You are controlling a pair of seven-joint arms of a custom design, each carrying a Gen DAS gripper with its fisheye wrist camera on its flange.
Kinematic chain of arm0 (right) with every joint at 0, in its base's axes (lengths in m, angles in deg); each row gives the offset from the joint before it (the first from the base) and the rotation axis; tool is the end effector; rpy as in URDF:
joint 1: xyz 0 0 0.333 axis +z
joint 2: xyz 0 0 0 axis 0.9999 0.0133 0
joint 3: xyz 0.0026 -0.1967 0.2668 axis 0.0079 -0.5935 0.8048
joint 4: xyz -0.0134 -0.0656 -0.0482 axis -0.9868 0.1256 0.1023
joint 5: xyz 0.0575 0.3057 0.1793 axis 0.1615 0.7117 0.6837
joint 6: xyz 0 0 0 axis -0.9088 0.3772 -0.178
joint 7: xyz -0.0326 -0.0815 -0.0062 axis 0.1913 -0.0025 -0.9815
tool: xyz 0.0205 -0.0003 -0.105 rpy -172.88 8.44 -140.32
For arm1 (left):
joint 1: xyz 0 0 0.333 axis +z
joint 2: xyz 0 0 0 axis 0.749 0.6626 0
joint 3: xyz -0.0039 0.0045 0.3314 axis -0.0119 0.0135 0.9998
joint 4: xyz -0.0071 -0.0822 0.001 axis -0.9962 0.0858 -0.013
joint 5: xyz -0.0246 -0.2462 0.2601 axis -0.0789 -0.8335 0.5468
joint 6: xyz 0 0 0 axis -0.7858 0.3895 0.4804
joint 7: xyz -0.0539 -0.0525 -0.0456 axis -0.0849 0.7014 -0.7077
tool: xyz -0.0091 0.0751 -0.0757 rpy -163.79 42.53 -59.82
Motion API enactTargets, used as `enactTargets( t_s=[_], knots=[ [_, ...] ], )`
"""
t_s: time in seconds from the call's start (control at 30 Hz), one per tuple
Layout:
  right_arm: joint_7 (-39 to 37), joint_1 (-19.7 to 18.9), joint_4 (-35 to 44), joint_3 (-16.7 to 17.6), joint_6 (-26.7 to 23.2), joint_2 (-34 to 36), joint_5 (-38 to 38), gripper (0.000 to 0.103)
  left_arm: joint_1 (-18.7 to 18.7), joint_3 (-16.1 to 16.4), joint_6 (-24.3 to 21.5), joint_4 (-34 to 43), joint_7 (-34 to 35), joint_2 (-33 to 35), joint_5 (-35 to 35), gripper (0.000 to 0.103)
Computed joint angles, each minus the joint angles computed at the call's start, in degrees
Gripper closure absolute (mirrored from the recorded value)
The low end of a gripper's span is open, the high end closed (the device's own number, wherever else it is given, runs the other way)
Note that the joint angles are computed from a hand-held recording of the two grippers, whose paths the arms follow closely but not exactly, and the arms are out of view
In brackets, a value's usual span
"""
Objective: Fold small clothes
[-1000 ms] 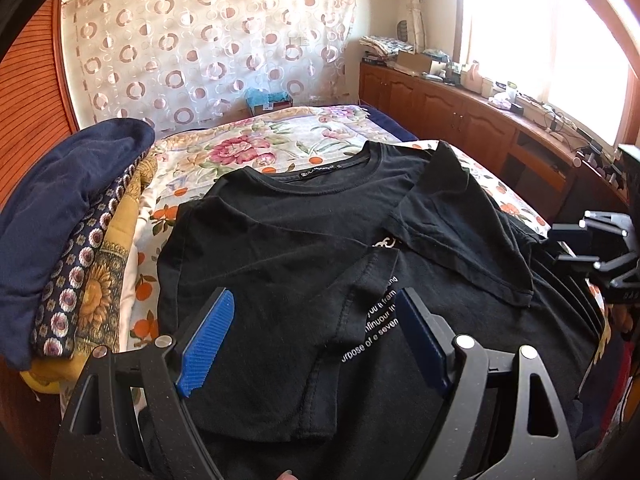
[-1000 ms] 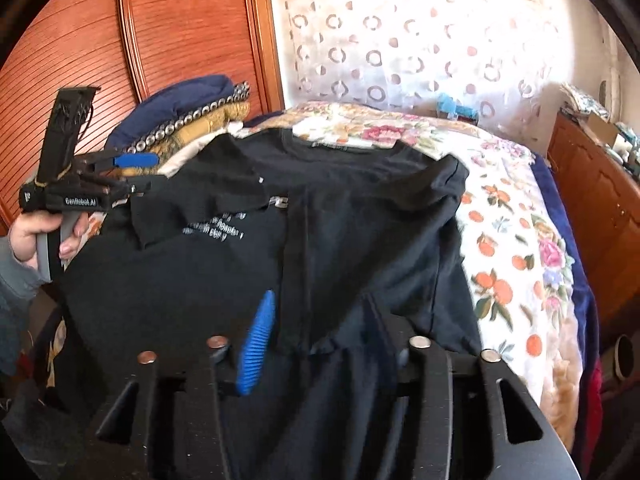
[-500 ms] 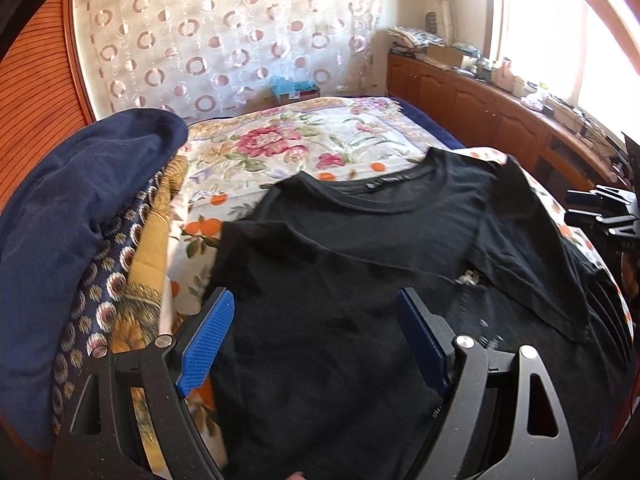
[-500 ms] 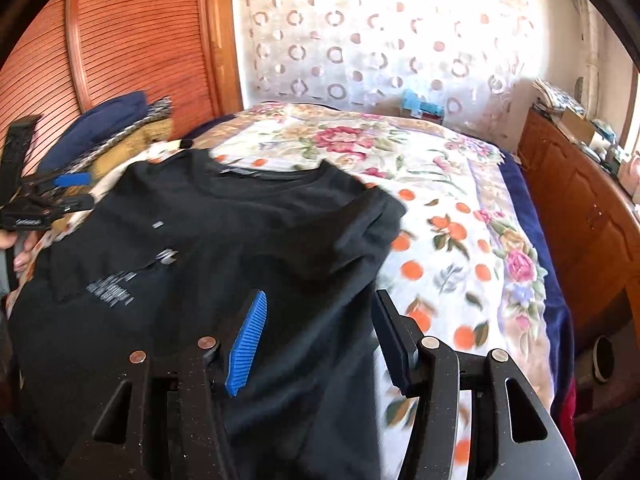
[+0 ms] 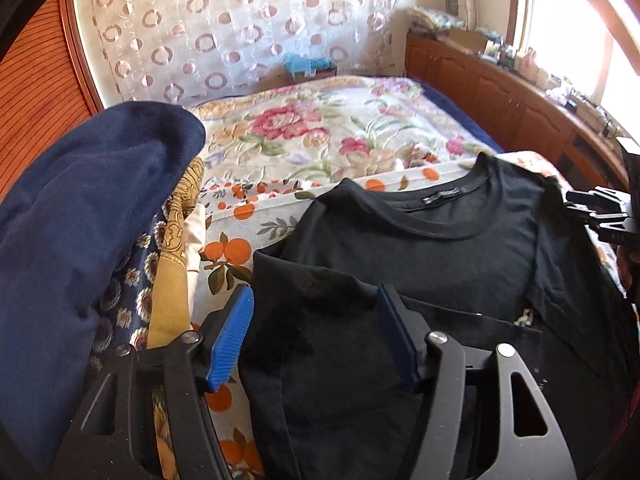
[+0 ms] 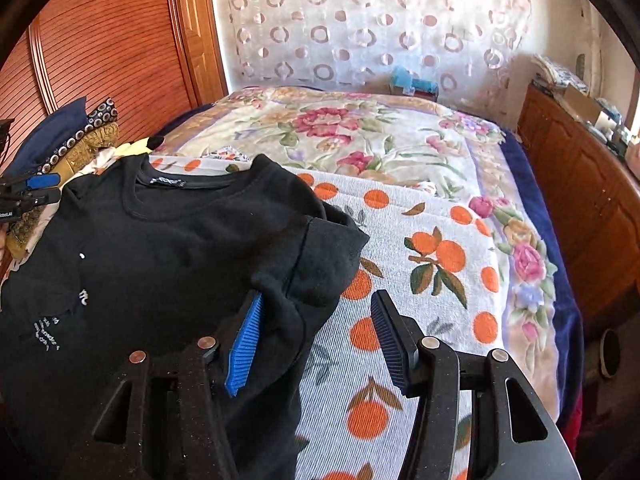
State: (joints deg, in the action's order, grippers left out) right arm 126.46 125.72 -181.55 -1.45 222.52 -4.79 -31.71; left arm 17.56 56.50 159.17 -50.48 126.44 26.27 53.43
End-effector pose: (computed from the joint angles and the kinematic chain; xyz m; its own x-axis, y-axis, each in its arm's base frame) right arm 0.5792 0.3621 0.3633 0.2489 -0.9680 0.0321 -0.6560 -0.1929 -0.7297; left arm 0.6031 -0.2713 0.3948 -0.2805 -0.9595 -0.0281 -0.7071 0.2263 -0.6699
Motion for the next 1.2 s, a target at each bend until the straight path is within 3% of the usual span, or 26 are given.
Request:
enactTargets(
  t_s=[0.3, 0.67, 0.83, 0.9, 1.03, 1.07, 1.2],
  knots=[
    [-10.3, -3.8, 2.9, 4.4, -1.0, 1.8, 8.1, 0.046, 5.7, -6.6, -4.3, 4.8, 4.6, 3.2, -4.7, 0.038],
    [-17.1, -5.0, 4.9, 4.8, 1.0, 4.2, 16.8, 0.044, 6.3, -7.3, -6.2, 7.4, 5.2, 5.6, -7.4, 0.038],
    [-21.7, -6.1, 6.9, 7.2, -1.5, 5.1, 20.8, 0.044, 5.3, -6.0, -5.4, 7.1, 3.8, 5.7, -7.3, 0.054],
    [-24.0, -6.7, 7.5, 8.5, -2.4, 5.3, 22.3, 0.060, 5.6, -6.3, -5.0, 7.0, 4.0, 5.6, -7.4, 0.063],
    [-26.6, -6.5, 7.9, 9.0, -3.6, 5.2, 23.6, 0.087, 7.3, -8.4, -3.9, 6.3, 6.2, 5.2, -8.9, 0.092],
    [-27.0, -6.4, 7.8, 8.9, -3.4, 5.1, 23.8, 0.089, 7.2, -8.6, -3.3, 5.9, 6.5, 5.0, -9.3, 0.093],
    [-22.3, -2.1, 3.8, 3.2, 2.3, 2.9, 21.0, 0.091, 4.7, -6.2, 2.2, 0.6, 6.6, 1.6, -9.1, 0.095]
  ],
)
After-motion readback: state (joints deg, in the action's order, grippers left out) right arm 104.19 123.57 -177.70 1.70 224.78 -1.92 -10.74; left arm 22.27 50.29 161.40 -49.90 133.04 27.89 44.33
